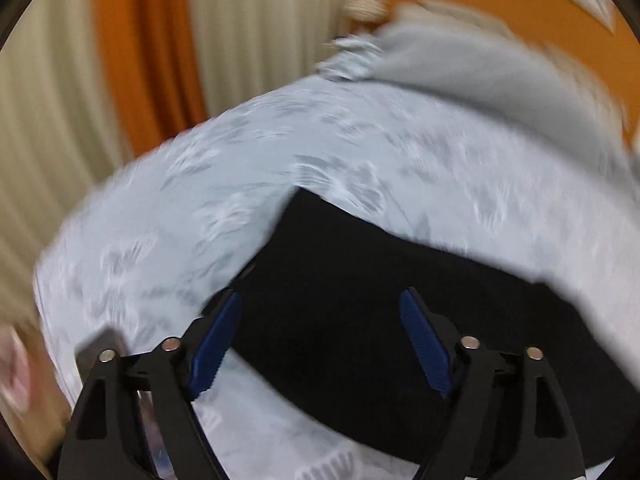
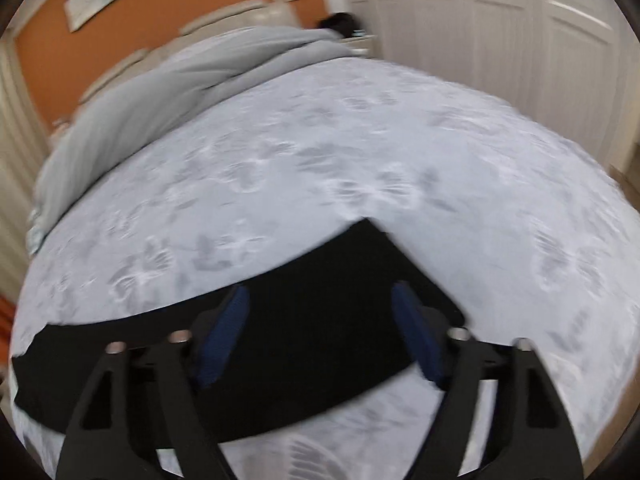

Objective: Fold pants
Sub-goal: 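Open both grippers to release the folded pants onto the bed, then grasp the folded edge of the black pants with the right gripper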

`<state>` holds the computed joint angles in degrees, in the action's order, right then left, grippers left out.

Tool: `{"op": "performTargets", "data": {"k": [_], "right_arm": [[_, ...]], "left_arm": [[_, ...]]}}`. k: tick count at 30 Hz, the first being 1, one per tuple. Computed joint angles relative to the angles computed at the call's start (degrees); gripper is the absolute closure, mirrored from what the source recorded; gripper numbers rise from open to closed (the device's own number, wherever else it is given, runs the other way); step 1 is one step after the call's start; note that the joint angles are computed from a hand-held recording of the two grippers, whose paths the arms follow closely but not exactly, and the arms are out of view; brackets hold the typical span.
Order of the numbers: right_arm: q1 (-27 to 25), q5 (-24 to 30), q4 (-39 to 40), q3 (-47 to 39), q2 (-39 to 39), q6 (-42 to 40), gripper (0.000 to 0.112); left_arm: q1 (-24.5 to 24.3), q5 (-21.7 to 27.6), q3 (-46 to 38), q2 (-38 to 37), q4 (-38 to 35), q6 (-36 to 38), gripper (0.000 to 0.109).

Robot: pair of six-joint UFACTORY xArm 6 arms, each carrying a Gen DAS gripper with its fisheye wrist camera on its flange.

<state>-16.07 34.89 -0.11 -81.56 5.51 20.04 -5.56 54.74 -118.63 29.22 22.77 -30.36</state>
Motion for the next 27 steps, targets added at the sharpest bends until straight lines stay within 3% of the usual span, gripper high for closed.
{"op": "performTargets", "data": {"k": [3,5,8,11,13,20,22,23,25,26,27], "right_arm": [[-0.5,3.9,2.2,-5.2,6.1,-2.7,0.090],[-2.1,7.1,-1.7,-7.4,9.3,-1.4,0.093],[-4.9,4.9,2.6,-5.3,7.8,0.2,0.100],[-6.3,0.1,0.9,-2.3,3.9,1.5,0.096],[-7.9,0.9,0.9,-1.3,2.4,2.0,0.089],[-9.0,4.3,9.2,1.3,2.2,-9.6,0.084],[-7.9,3.7,6.0,1.8,2.2,-9.4,0.082],[-7.5,4.0,1.8,1.5,2.2,-7.7,0.092],[-7.6,4.3,-2.9,1.5,2.0,-4.8,0.098],[-8.2,4.2,-3.4,2.2,1.9,-4.4,0.096],[-8.7,3.6,-2.8,3.1,1.4,-4.2,0.083]], "left_arm": [[-2.3,7.8,-9.7,9.2,5.3,2.9,0.027],[-1.8,11.8,-12.1,11.7,5.4,3.0,0.025],[0.7,10.0,-11.9,11.9,-0.5,2.4,0.024],[0.8,9.5,-11.6,11.1,-0.9,0.8,0.025],[0.2,8.8,-11.4,10.3,-1.2,0.0,0.025],[-4.9,4.9,-9.8,7.1,-4.9,-0.5,0.023],[-6.4,3.7,-8.7,6.3,-7.0,0.3,0.022],[-7.0,4.1,-9.4,6.7,-7.9,0.9,0.022],[-8.2,4.1,-9.0,6.5,-10.1,1.8,0.022],[-8.6,4.2,-8.9,6.5,-11.1,2.2,0.022],[-8.9,4.4,-8.9,6.7,-12.6,2.9,0.022]]}}
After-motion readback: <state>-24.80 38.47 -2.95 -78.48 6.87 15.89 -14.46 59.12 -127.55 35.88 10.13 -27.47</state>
